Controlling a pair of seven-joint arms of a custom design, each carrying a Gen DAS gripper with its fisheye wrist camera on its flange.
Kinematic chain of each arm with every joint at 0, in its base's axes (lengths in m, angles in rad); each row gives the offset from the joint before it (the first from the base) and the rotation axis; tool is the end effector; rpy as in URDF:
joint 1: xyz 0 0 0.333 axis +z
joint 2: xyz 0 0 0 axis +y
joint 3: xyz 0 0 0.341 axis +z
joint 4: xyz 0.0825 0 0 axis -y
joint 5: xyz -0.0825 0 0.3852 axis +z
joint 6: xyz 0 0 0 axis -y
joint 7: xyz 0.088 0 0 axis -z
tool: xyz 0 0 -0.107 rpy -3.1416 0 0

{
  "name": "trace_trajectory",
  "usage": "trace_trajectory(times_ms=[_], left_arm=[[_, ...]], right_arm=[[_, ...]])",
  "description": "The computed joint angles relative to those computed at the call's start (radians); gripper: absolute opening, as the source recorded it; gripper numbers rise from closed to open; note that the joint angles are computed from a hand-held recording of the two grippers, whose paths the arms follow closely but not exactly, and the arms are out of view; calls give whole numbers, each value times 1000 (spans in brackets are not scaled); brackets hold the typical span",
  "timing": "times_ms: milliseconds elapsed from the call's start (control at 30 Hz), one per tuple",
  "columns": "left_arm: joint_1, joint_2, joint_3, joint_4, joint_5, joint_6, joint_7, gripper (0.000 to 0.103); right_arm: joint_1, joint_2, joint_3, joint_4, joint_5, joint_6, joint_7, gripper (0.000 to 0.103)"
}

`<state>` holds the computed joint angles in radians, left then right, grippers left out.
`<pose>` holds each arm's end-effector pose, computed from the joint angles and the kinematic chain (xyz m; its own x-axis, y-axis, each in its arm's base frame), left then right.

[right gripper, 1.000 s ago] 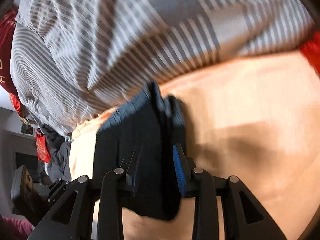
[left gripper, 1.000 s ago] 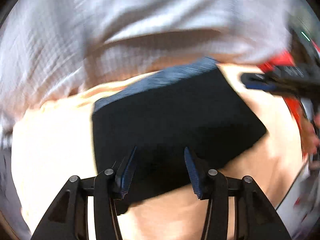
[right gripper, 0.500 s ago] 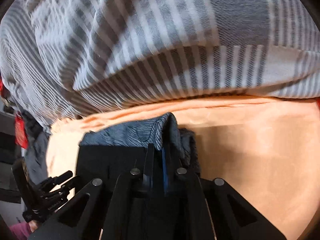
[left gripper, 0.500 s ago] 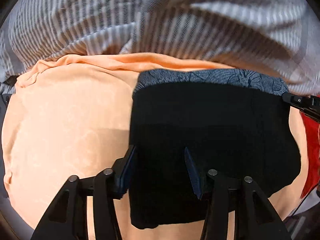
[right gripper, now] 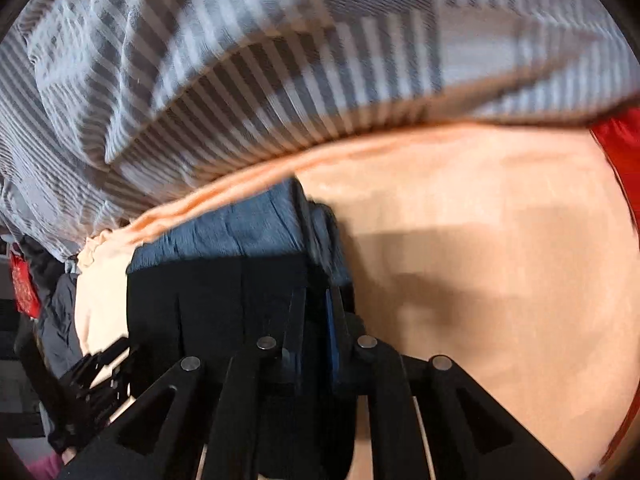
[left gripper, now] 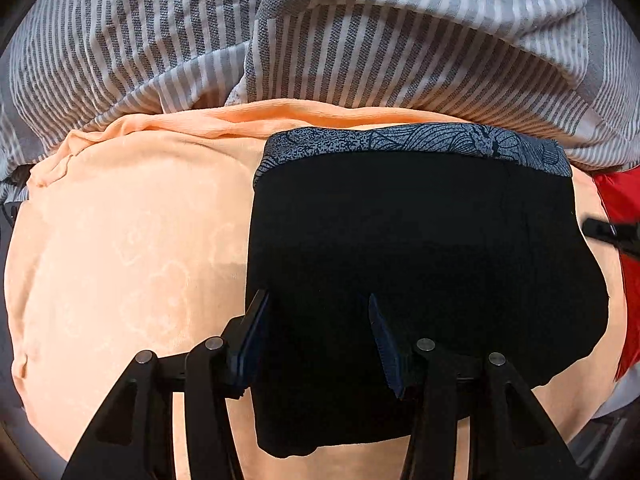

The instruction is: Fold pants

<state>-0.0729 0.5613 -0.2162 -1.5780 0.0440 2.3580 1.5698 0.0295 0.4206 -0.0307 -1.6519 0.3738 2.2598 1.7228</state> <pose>0.7063 -0.1814 0.3620 -0.2747 -0.9584 0.0772 -0.9406 0.2511 -0.2287 0.6992 0.0117 0.4105 -0.3178 -0.8897 -0.3278 -0.9242 0.3678 -0.1023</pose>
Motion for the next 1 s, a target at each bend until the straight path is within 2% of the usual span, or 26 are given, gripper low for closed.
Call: trace_trajectory(times_ms=[100, 167, 233, 300, 500, 833, 1000], left_arm=[[1, -6, 0, -14, 2, 15, 2, 50], [1, -4, 1, -13, 3, 16, -1, 50], [1, -2, 2, -10, 4, 14, -2, 50], [-2, 1, 4, -4, 10, 11, -6, 51], [-4, 1, 6, -3, 19, 6, -12, 53], [-7, 3, 8, 5, 24, -4, -15, 53], [3, 14, 0, 37, 8, -52, 2, 55]], right_arm=[[26, -72, -13, -83, -48, 23, 21, 11], [38, -130, -14, -153, -59, 74, 33, 11], [39, -184, -3, -221, -28, 133, 24, 11], [33, -211, 14, -255, 31, 146, -10, 11], [52, -180, 12, -269, 25, 58, 18, 10], [39, -187, 3, -290, 25, -7, 32, 11], [38, -197, 2, -292, 27, -22, 36, 11]])
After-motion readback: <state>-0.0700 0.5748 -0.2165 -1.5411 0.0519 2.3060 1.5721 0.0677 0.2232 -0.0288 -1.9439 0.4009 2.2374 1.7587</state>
